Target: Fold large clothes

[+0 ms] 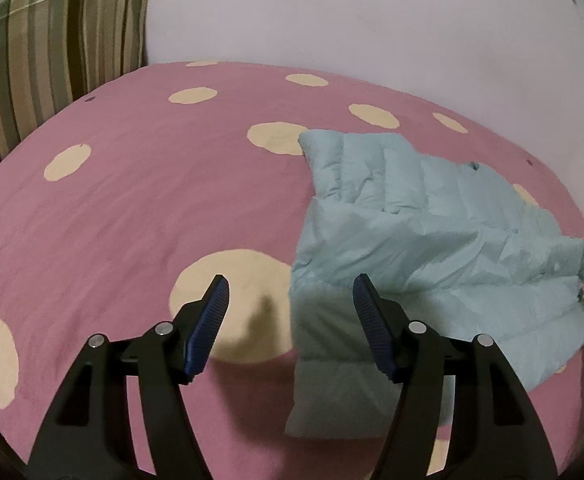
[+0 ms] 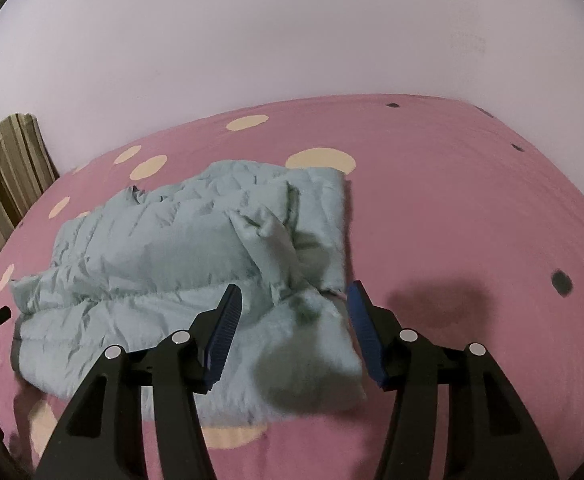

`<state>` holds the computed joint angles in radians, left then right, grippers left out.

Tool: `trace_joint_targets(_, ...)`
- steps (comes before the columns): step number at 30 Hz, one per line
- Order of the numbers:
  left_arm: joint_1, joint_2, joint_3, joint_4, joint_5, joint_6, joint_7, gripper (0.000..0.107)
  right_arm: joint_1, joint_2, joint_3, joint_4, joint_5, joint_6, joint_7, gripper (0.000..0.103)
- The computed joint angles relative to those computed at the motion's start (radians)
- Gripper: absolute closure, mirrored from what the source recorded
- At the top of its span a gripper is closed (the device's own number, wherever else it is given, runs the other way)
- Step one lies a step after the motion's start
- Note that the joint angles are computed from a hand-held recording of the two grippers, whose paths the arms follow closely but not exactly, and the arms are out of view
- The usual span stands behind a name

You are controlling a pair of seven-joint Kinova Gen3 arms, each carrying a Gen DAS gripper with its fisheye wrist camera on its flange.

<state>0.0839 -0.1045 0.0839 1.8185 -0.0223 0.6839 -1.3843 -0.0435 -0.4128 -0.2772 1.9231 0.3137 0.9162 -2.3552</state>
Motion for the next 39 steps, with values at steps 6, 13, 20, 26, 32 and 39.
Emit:
trace_joint_targets(6, 0.009, 0.069, -0.022, -0.054, 0.111, 0.021, -0.114, 0.043, -0.030, 0.082, 0.044, -0.027, -0.002, -0.063, 0.063, 0.048)
trace_joint_targets(13, -0.026, 0.139, -0.035, -0.098, 0.247, 0.061, -0.229, 0.050, -0.054, 0.144, 0.085, -0.036, -0.011, -0.084, 0.120, 0.050)
trace_joint_targets(20, -0.035, 0.168, -0.022, -0.110, 0.291, 0.069, -0.298, 0.083, -0.083, 0.192, 0.136, -0.045, -0.077, -0.077, 0.195, 0.086)
trace_joint_targets(26, -0.034, 0.164, -0.020, -0.104, 0.294, 0.063, -0.304, 0.100, -0.075, 0.183, 0.139, -0.029, -0.082, -0.090, 0.175, 0.099)
trace_joint_targets(32, -0.018, 0.121, -0.019, -0.090, 0.244, 0.025, -0.249, 0.104, -0.050, 0.128, 0.115, -0.014, -0.067, -0.105, 0.133, 0.101)
trace_joint_targets(39, 0.005, 0.079, -0.007, -0.135, 0.170, -0.002, -0.179, 0.104, -0.020, 0.084, 0.097, -0.054, -0.045, -0.104, 0.126, 0.101)
